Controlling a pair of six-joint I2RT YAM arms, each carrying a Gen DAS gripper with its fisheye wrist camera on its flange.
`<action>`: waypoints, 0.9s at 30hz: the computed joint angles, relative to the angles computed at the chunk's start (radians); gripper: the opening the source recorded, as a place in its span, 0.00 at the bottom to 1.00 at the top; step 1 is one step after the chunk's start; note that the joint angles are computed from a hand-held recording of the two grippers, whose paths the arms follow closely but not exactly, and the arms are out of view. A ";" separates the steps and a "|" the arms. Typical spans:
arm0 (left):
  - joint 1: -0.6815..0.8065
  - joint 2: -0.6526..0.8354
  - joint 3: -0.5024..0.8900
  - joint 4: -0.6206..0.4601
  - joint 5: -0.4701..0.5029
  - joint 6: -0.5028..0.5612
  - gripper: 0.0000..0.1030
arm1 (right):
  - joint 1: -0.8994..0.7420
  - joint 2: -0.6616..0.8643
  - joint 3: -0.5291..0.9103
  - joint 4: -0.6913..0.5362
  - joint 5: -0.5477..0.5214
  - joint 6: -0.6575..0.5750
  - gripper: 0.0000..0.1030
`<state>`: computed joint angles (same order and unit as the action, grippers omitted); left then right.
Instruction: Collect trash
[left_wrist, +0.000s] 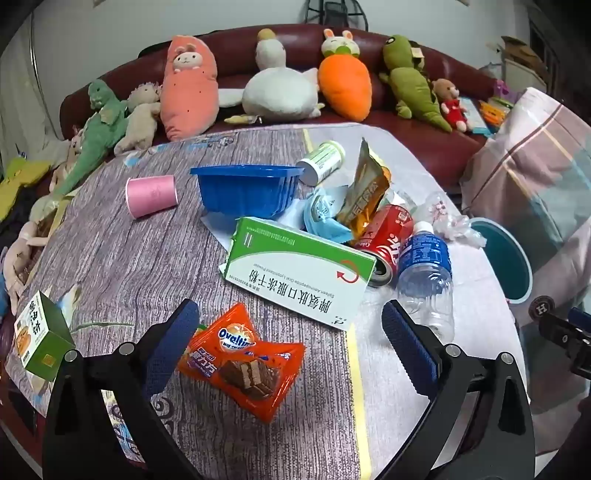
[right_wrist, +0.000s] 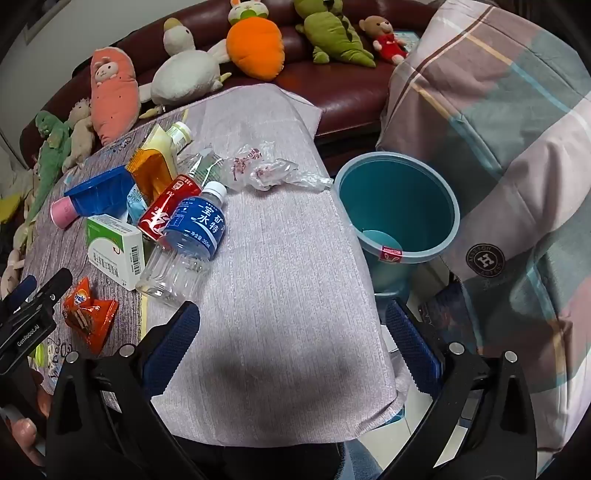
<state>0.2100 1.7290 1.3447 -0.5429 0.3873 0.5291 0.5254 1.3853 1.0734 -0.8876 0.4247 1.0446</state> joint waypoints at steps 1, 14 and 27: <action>0.001 0.001 0.002 -0.003 0.003 -0.001 0.96 | 0.002 0.001 0.003 -0.002 0.002 0.000 0.94; 0.008 0.019 0.035 -0.041 -0.005 -0.011 0.96 | 0.002 -0.005 0.027 -0.032 0.015 0.003 0.94; 0.012 0.022 0.039 -0.050 0.001 -0.009 0.96 | -0.003 -0.010 0.023 -0.038 0.018 0.002 0.94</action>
<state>0.2223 1.7508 1.3837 -0.5930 0.3882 0.5200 0.5222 1.3754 1.0960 -0.9254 0.4426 1.0461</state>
